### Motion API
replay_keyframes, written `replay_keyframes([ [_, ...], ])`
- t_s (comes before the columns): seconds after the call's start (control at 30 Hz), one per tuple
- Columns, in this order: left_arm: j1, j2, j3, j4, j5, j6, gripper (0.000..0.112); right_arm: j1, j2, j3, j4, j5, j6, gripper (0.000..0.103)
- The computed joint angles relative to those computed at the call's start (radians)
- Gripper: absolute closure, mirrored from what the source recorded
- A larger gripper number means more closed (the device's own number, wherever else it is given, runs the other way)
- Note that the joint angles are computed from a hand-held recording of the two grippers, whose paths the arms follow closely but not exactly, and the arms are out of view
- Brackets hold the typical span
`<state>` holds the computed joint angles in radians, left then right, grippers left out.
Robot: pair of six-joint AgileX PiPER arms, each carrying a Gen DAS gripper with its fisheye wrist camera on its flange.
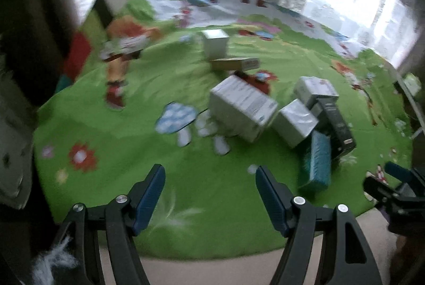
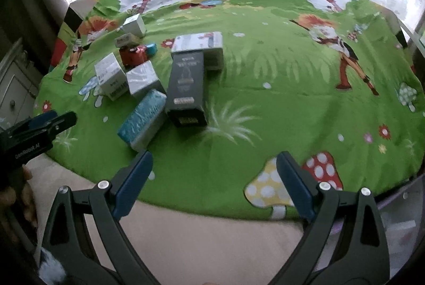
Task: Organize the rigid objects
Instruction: 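Move both open tools back to the boxes on the cloth, then grasp the white medicine box with the left tool while the right tool grasps the black DORMI box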
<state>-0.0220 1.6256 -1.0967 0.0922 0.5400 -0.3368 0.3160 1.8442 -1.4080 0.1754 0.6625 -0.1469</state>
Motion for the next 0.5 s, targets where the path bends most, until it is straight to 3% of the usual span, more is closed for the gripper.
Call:
replay_keyframes([
  [0.13, 0.009, 0.080, -0.095, -0.119, 0.031, 0.226, 0.030, 0.016, 0.044, -0.063, -0.025, 0.003, 0.044, 0.008],
  [0.5, 0.052, 0.214, -0.288, -0.216, 0.099, 0.585, 0.027, 0.046, 0.207, -0.304, -0.070, 0.065, 0.134, 0.008],
])
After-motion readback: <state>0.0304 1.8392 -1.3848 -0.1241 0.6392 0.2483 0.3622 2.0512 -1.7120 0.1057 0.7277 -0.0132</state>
